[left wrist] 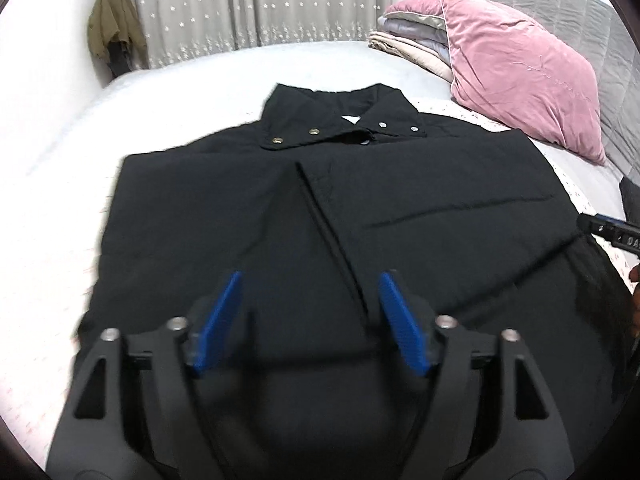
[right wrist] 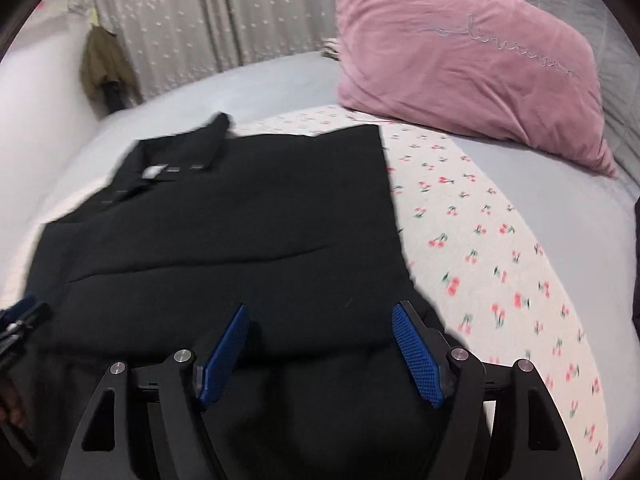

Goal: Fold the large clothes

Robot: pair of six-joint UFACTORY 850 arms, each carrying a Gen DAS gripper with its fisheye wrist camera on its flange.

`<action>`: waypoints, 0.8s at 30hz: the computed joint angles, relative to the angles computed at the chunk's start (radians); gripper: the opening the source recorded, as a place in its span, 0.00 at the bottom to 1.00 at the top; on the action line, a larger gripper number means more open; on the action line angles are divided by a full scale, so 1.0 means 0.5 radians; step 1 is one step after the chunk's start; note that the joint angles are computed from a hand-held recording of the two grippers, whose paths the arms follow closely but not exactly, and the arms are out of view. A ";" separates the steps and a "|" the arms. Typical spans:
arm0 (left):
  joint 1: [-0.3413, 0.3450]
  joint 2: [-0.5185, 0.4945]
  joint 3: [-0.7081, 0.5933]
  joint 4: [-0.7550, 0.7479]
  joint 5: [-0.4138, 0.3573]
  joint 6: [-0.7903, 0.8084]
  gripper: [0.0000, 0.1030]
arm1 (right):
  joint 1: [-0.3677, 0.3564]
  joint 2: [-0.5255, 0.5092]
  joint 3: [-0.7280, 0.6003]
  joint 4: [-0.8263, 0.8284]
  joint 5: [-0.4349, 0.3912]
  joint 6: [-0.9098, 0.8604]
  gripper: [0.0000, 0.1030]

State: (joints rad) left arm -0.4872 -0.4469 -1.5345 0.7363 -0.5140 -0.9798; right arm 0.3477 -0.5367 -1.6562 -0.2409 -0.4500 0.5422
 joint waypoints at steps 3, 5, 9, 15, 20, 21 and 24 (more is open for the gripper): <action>-0.074 0.189 0.172 0.109 -0.098 -0.099 0.80 | 0.031 0.190 0.174 -0.039 -0.013 0.025 0.74; -0.121 0.287 0.267 0.147 -0.160 -0.131 0.82 | 0.043 0.310 0.296 0.016 0.001 -0.015 0.74; -0.187 0.489 0.459 0.091 -0.218 -0.129 0.85 | 0.082 0.502 0.484 0.049 -0.044 -0.057 0.76; -0.266 0.713 0.690 0.049 -0.308 -0.142 0.86 | 0.146 0.750 0.748 0.141 -0.119 -0.147 0.77; -0.263 0.871 0.873 -0.102 -0.333 -0.015 0.87 | 0.173 0.844 0.878 0.085 -0.181 -0.123 0.77; -0.253 0.898 0.907 -0.133 -0.332 0.008 0.87 | 0.170 0.841 0.883 0.080 -0.188 -0.134 0.77; -0.191 1.001 1.043 -0.254 -0.329 0.106 0.87 | 0.187 0.901 0.964 0.052 -0.223 -0.176 0.77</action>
